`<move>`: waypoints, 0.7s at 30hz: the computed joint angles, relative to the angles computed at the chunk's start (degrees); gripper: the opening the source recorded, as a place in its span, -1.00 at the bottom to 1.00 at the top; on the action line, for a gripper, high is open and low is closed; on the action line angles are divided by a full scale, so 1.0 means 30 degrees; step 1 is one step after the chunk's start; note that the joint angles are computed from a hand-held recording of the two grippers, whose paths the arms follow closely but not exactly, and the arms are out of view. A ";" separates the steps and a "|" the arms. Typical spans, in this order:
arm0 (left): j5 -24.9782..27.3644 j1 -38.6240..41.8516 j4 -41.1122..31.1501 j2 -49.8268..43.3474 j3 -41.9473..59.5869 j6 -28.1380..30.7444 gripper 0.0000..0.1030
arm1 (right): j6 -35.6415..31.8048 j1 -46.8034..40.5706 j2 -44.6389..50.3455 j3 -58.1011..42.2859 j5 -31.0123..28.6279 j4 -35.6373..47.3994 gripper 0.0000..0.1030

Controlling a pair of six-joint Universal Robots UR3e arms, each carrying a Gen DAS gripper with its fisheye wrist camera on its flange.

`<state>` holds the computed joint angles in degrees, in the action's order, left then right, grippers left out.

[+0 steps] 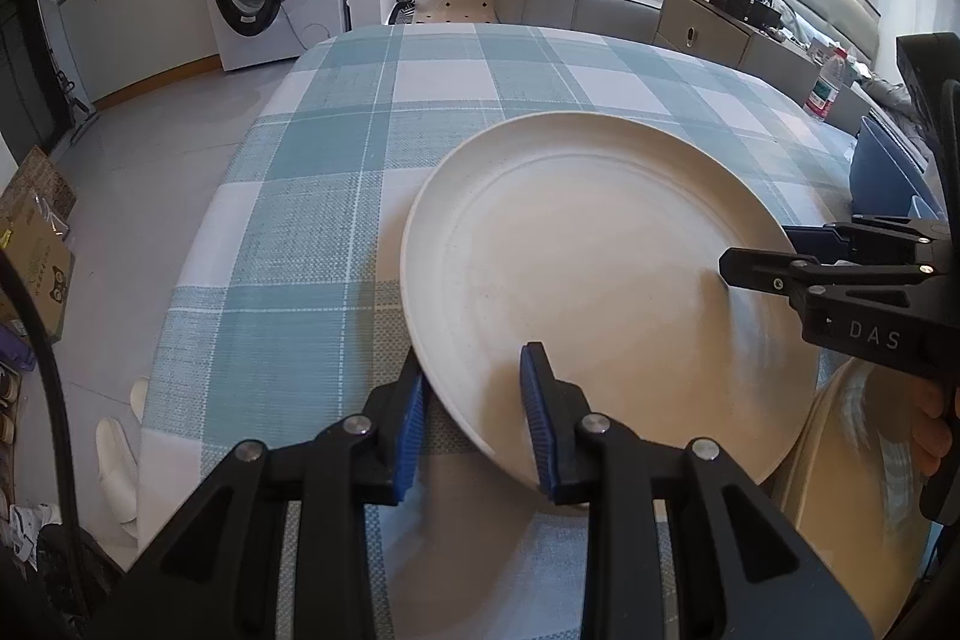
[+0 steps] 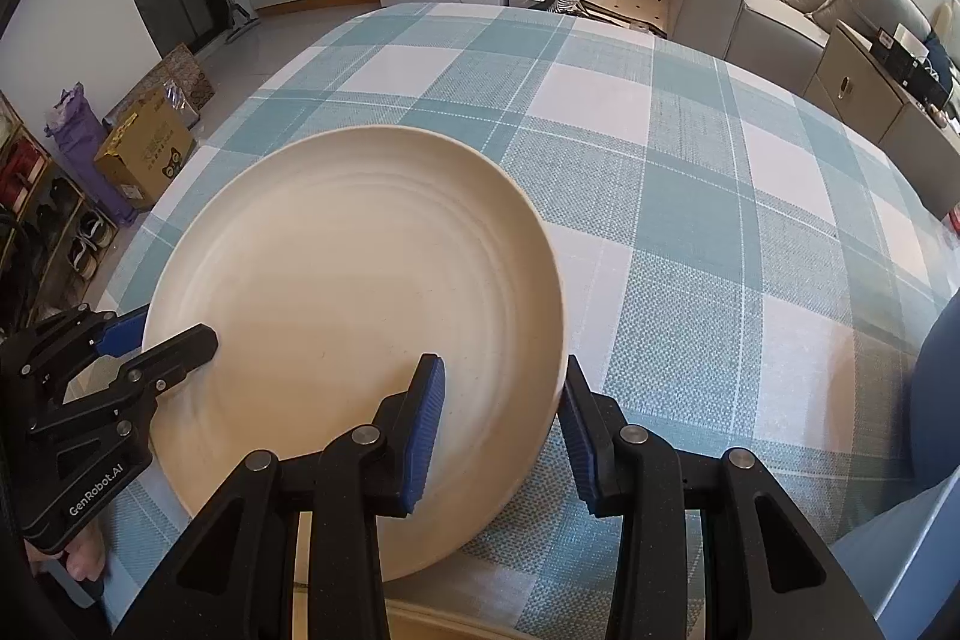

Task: Organize plates and bowls
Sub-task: 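Lift and tilt the cream plate with both grippers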

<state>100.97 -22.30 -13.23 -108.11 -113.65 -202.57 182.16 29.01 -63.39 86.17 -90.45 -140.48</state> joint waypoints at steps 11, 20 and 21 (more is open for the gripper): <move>0.0198 0.0002 0.0415 0.0548 -0.0341 -0.0206 -0.44 | -0.0049 0.0245 -0.0857 0.0571 -0.0266 -0.0679 -0.25; 0.0478 -0.0076 0.0570 0.1267 -0.0600 -0.0366 -0.44 | -0.0194 0.0398 -0.1783 0.0966 -0.0367 -0.0889 -0.25; 0.0505 -0.0099 0.0566 0.1414 -0.0670 -0.0385 -0.44 | -0.0182 0.0421 -0.1920 0.1037 -0.0369 -0.0918 -0.25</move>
